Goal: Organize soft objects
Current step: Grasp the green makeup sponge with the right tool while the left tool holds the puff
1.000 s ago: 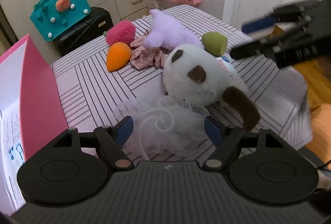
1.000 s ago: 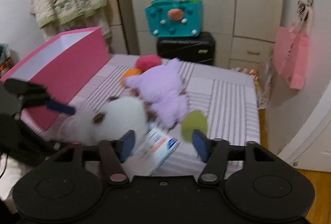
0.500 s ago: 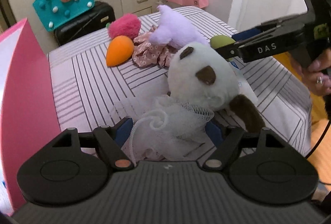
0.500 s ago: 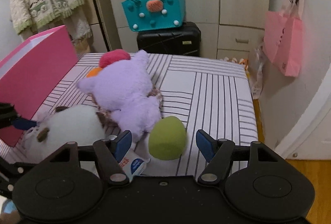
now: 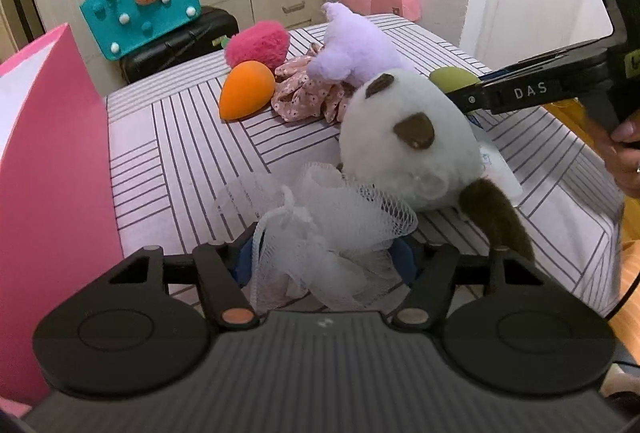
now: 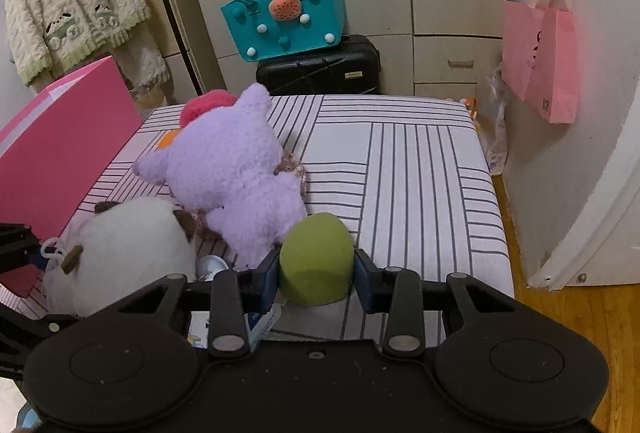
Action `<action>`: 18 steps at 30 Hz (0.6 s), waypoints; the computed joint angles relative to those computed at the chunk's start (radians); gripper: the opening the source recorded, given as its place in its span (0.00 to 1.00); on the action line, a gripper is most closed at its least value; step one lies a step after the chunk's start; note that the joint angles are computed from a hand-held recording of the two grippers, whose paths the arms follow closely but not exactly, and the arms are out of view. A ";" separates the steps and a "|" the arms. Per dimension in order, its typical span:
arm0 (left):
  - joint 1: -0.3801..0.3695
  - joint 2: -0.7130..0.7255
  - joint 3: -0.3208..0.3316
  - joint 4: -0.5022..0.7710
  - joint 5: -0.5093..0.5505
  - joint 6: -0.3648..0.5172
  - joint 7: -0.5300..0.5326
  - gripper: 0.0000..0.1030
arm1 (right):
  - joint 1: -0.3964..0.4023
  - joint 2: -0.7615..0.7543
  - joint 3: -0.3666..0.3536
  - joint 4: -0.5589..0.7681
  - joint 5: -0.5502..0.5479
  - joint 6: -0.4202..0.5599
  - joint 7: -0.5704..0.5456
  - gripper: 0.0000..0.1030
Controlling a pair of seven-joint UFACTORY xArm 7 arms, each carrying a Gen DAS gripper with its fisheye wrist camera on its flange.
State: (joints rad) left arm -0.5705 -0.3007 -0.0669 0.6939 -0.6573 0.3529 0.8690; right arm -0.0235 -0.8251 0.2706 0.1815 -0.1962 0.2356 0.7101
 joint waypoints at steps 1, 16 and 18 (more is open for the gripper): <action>-0.001 0.000 -0.002 -0.002 -0.005 -0.007 -0.005 0.63 | 0.004 -0.003 -0.007 -0.002 0.001 0.002 -0.004 0.41; -0.021 -0.023 0.010 -0.031 -0.007 -0.049 -0.022 0.41 | 0.048 -0.161 0.013 -0.043 -0.007 0.144 0.057 0.41; -0.017 -0.028 0.010 -0.035 0.004 -0.050 -0.036 0.39 | 0.062 -0.183 0.016 -0.051 -0.003 0.167 0.072 0.41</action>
